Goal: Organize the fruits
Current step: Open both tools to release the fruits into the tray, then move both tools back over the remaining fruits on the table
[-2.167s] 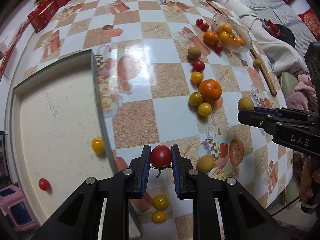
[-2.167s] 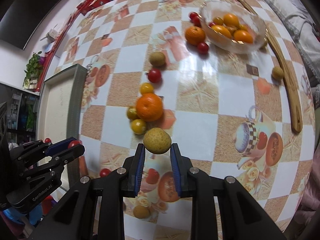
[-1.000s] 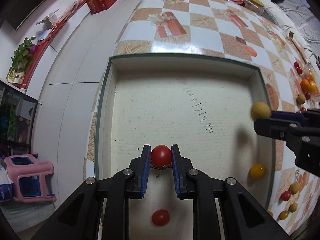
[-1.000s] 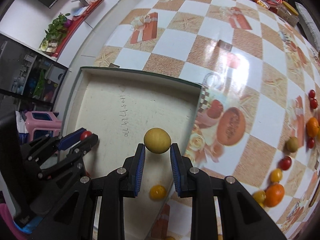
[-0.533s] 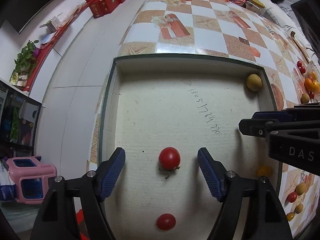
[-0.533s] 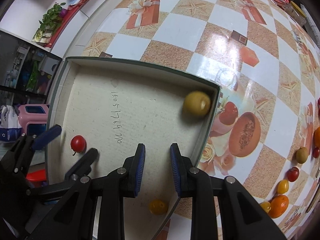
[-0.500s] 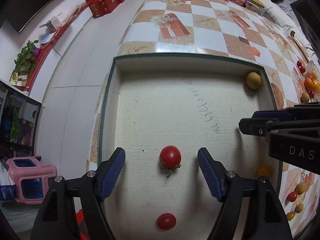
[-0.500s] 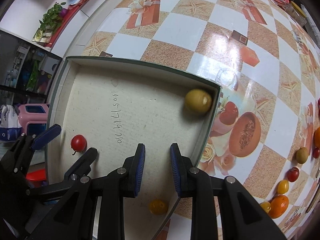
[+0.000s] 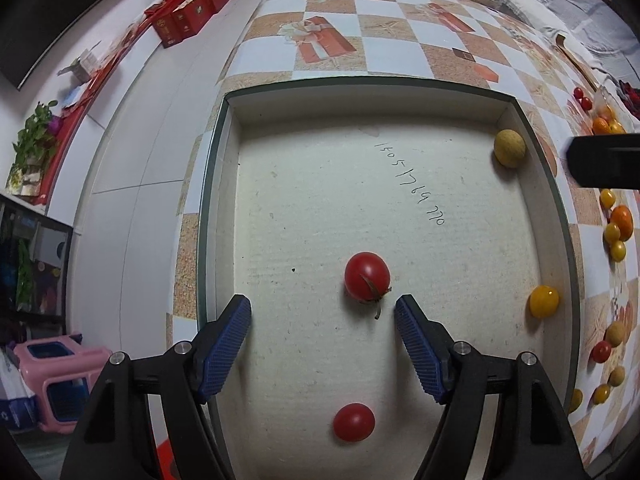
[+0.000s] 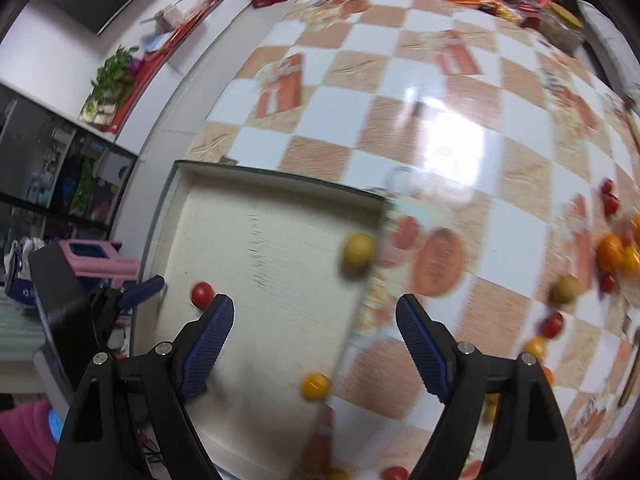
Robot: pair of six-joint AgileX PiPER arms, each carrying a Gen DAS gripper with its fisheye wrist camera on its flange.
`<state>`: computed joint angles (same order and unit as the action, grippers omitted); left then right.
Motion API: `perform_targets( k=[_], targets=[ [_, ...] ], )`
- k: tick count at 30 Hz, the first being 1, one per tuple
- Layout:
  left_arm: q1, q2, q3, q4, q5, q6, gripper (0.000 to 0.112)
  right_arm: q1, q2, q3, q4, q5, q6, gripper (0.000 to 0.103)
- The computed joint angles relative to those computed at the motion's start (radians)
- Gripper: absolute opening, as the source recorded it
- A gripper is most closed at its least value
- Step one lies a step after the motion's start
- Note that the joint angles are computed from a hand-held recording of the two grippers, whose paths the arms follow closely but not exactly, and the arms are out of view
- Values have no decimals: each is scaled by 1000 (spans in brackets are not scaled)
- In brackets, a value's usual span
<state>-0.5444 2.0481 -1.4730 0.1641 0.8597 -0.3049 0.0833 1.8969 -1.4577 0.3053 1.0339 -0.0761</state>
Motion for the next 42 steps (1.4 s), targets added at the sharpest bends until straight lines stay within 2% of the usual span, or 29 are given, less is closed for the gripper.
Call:
perform_targets(
  k=[7, 10, 15, 21, 29, 35, 40, 42],
  targets=[
    [-26, -16, 15, 61, 10, 15, 76, -165, -178, 212, -53, 1, -45, 86],
    [-37, -17, 7, 94, 39, 8, 76, -284, -257, 325, -78, 11, -95, 86],
    [-65, -65, 5, 71, 64, 14, 76, -463, -343, 467, -121, 22, -187, 86],
    [-217, -94, -65, 2, 113, 38, 76, -618, -416, 610, -156, 23, -285, 86],
    [-377, 23, -269, -100, 213, 120, 76, -735, -483, 704, -138, 42, -448, 86],
    [-427, 110, -352, -130, 254, 179, 76, -780, -564, 811, -124, 22, -602, 86],
    [-448, 179, -416, -133, 290, 183, 76, -784, -583, 869, -107, -9, -641, 71],
    [-451, 199, -434, -134, 298, 177, 76, -768, -608, 899, -104, -21, -637, 70]
  ],
)
